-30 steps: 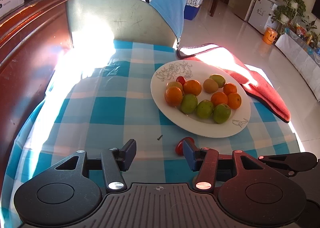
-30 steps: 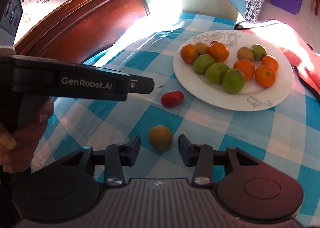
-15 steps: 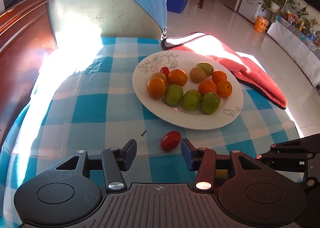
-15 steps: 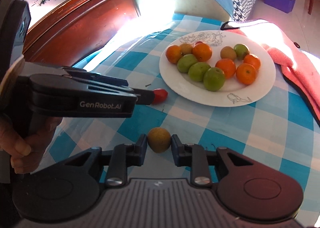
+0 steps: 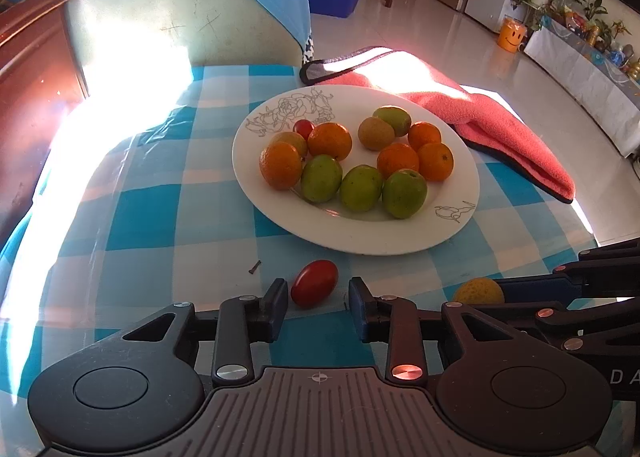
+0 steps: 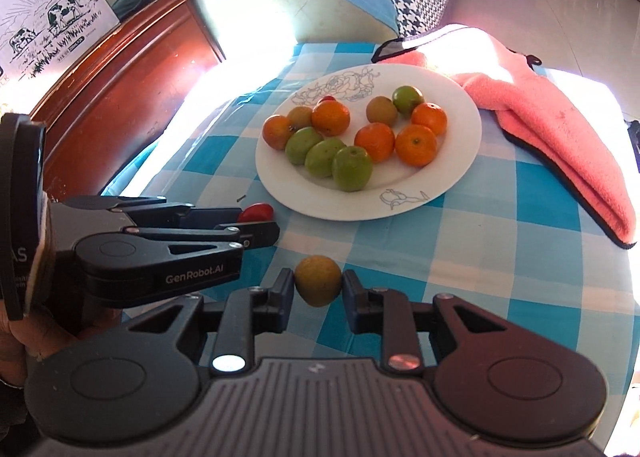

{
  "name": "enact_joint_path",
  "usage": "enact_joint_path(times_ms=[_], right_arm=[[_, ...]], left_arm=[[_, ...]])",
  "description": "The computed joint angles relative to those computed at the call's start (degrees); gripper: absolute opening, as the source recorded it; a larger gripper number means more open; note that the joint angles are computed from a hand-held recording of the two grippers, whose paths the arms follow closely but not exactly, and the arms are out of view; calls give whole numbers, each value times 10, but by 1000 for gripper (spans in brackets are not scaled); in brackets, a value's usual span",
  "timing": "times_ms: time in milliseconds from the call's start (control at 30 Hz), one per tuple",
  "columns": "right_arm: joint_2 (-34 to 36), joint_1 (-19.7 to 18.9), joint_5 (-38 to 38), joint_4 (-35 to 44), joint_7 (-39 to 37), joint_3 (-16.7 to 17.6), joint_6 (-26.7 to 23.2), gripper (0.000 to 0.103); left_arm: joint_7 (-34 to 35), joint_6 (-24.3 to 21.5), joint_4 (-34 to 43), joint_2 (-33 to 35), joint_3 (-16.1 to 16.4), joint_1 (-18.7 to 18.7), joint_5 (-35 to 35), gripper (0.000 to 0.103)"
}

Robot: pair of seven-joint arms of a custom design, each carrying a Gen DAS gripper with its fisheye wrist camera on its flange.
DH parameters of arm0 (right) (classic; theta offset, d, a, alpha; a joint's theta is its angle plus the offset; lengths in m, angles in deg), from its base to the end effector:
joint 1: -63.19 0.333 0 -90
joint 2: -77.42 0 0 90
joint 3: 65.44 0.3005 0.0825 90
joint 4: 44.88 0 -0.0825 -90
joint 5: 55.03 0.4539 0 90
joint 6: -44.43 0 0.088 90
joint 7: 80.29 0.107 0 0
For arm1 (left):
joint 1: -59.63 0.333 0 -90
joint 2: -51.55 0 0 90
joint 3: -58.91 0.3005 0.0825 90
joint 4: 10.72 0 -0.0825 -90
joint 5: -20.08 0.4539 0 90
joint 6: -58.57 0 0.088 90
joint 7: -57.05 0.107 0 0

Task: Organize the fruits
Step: 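Grasp the red fruit with the left tool while the right tool grasps the brown round fruit, then carry the red fruit with the left tool while the right tool carries the brown fruit to the plate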

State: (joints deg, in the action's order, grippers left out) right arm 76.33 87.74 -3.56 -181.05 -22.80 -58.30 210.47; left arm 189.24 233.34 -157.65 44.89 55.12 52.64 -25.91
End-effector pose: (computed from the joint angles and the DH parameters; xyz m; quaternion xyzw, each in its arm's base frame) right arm 0.5098 0.2599 0.3095 -0.7621 0.5622 -0.0224 0.3203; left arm 0.5170 -0.0408 0.2915 -0.6208 0.7198 -0.2614 0.1678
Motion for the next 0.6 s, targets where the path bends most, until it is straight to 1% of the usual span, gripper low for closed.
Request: enact_joint_path(times_ms=[200, 267, 300, 400, 467, 600], right_arm=[[5, -3, 5, 6, 3, 2, 4, 27], [4, -3, 2, 6, 9, 3, 5, 27], [4, -3, 3, 5, 9, 3, 5, 27], [4, -4, 15, 8, 5, 1, 0, 27], [4, -5, 17, 9, 5, 1, 1, 27], [2, -6, 25, 10, 1, 0, 4, 27]], left_arm=[[4, 10, 4, 7, 0, -3, -6, 30], [-6, 17, 2, 8, -5, 0, 3, 23], [-11, 19, 2, 8, -6, 1, 10, 23], [-5, 16, 3, 8, -1, -3, 0, 22], [-17, 14, 3, 7, -4, 1, 8, 22], [3, 10, 4, 0, 3, -8, -21, 22]])
